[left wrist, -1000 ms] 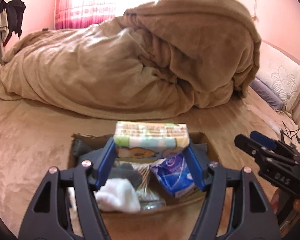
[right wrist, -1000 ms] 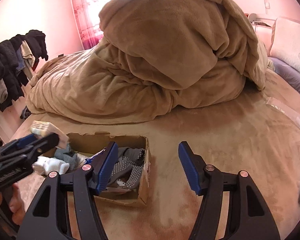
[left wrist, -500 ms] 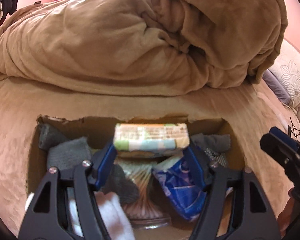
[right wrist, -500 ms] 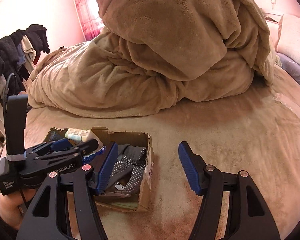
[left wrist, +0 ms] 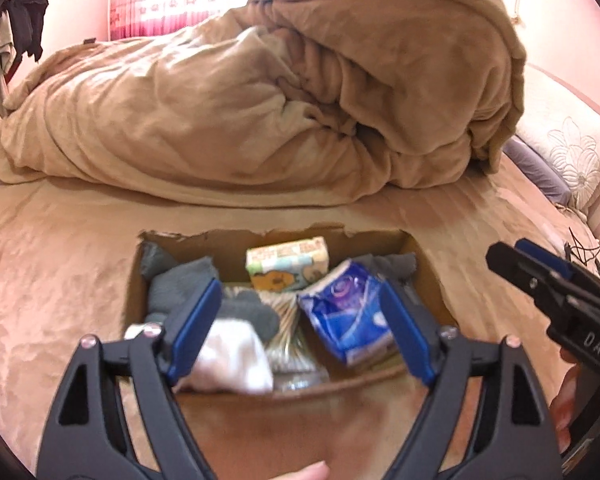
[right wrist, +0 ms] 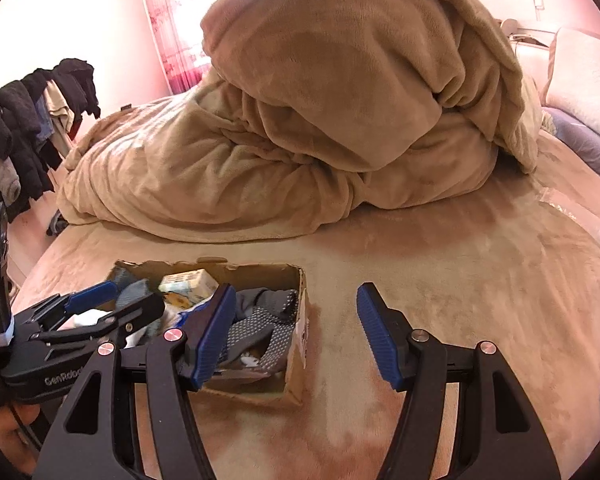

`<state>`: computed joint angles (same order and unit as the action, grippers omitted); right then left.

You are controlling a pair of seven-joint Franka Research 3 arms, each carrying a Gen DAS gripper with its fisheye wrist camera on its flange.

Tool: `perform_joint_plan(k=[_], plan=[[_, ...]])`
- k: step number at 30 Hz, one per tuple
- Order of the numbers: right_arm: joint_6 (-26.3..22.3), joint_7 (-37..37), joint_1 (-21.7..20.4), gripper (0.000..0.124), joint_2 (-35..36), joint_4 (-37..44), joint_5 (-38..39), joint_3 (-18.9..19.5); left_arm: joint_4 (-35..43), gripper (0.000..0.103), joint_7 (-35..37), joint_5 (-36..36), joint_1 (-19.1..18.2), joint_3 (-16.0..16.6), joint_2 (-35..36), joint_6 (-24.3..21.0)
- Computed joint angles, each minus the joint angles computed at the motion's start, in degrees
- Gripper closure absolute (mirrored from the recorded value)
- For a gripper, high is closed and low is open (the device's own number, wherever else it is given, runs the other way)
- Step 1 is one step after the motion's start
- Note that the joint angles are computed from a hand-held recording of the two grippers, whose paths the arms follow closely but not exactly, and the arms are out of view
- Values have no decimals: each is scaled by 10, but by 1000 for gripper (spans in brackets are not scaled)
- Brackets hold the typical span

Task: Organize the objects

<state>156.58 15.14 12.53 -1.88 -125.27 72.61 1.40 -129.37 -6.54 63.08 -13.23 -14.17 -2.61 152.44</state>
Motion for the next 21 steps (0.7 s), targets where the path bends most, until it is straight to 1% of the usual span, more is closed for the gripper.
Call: perform_joint_plan(k=[3,11,13,18,21], plan=[[-10,-15,-1,58,-27,-21,9,-5,-23,20,-10,-6,-7,-10,-32,-13],[-30,-56,6,58,-108,-84,26,-29,-81,20,-37,-33,-24,-53,-114,-54],[-37,-59,9,58,-129,-101,25,-35,-97,20,-42,-44,-29,-64,-137,-66],[-60,-54,15,58,-181,-144,2,-48,-134,20,-47,-75,-40,-84,-192,-78],[-65,-43,19,58,-215,-175,-15,-52,-157,20,-44,-97,-48,-96,-223,-84]])
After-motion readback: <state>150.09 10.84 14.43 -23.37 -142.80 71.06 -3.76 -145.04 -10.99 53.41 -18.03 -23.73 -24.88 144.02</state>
